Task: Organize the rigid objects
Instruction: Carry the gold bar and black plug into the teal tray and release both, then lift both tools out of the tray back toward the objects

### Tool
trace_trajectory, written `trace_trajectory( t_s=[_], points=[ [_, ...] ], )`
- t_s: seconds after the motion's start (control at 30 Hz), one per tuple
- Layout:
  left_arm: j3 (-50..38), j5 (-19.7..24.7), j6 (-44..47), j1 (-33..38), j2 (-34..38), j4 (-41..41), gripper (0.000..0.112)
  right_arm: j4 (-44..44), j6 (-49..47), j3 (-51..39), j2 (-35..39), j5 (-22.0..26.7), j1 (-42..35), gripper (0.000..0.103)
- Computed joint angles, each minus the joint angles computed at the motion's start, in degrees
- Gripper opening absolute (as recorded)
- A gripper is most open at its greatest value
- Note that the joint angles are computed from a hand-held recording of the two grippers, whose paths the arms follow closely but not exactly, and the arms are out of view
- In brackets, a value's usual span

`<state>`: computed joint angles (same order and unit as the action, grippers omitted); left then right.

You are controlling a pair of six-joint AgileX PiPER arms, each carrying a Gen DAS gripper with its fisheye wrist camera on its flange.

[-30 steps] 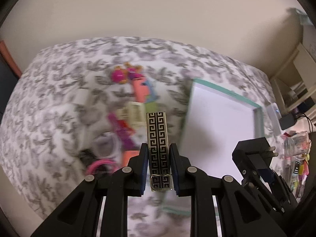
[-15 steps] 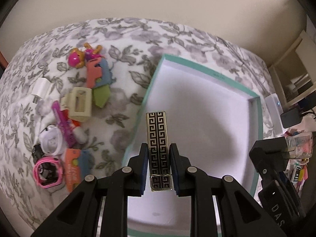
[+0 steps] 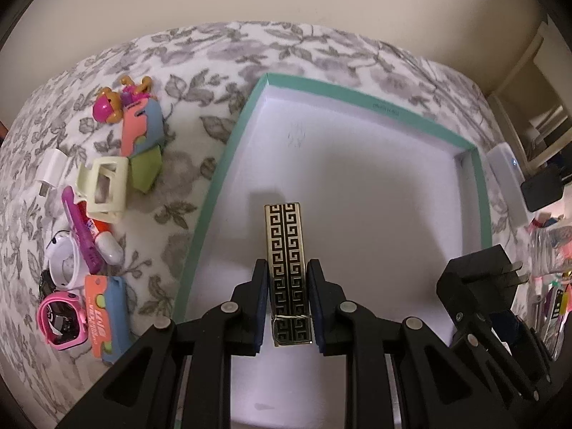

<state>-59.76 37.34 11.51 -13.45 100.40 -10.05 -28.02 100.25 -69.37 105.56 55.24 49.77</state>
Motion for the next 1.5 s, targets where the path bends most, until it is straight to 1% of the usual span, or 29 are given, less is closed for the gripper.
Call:
trace_trajectory(
  t_s=[0.23,0.43,0.5,0.57,0.73,0.8,0.83,0.93,1.0,1.03,1.17,1.2,1.23,1.27,1.4,1.5],
  points=[
    [0.39,-0.64,1.88,0.15,-0.71,-1.35,0.023,2.39,-1.16,1.08,0.74,-2.06,-0.65,0.052],
    [0.3,0.46,2.67,0.98,-1.19,-2.2,0.024,2.81,-2.1,0.48,1.13,-1.61,-0.6,0.052],
    [0.17,0.82,2.46,1.27,-1.27,-2.14,0.03,3.19,-2.48,0.49,1.11,-1.85,-0.79,0.052],
    [0.11,1.02,1.87,1.43,-1.56,-1.58,0.047,3.16,-2.75,0.21,1.17,-1.61,-0.87,0.052],
    [-0.26,1.68,1.26,2.06,-2.53,-0.51,0.052,2.92,-3.39,-0.52,1.28,-0.98,-0.82,0.053],
    [-0.82,2.4,1.14,2.58,-2.72,-0.45,0.057,2.92,-3.45,-0.63,1.0,-0.73,-0.77,0.053],
    [-1.15,2.77,1.11,2.91,-2.8,-0.51,0.061,2.67,-3.19,-0.64,0.7,-0.64,-0.71,0.053],
    [-1.84,3.51,1.26,4.34,-3.52,-1.12,0.071,1.08,-2.11,-1.4,-0.17,0.94,0.0,0.062],
    [-2.04,3.51,1.29,5.02,-3.95,-1.42,0.077,-0.47,-2.02,-2.64,-0.46,2.85,0.78,0.064],
    [-2.05,3.5,1.36,5.53,-4.32,-1.58,0.08,-1.17,-2.29,-3.28,-0.51,3.7,1.1,0.067],
    [-2.04,3.22,1.13,6.8,-5.18,-1.25,0.083,-3.44,-2.75,-4.86,-0.62,5.5,2.2,0.075],
    [-2.05,3.04,0.76,7.01,-5.32,-0.85,0.085,-3.89,-2.91,-5.29,-0.5,5.84,2.43,0.075],
    [-1.99,2.82,0.49,7.23,-5.46,-0.52,0.091,-4.15,-2.97,-5.46,-0.43,5.99,2.59,0.077],
    [-2.0,2.65,0.24,7.47,-5.59,-0.26,0.092,-4.31,-2.94,-5.52,-0.34,6.01,2.72,0.08],
    [-2.43,2.51,-1.04,8.66,-5.53,0.91,0.092,-4.98,-2.1,-5.13,-0.29,4.82,2.92,0.086],
    [-3.5,3.58,-1.67,9.83,-4.87,1.84,0.092,-6.01,-0.72,-5.07,-0.31,4.95,3.3,0.089]
  ],
)
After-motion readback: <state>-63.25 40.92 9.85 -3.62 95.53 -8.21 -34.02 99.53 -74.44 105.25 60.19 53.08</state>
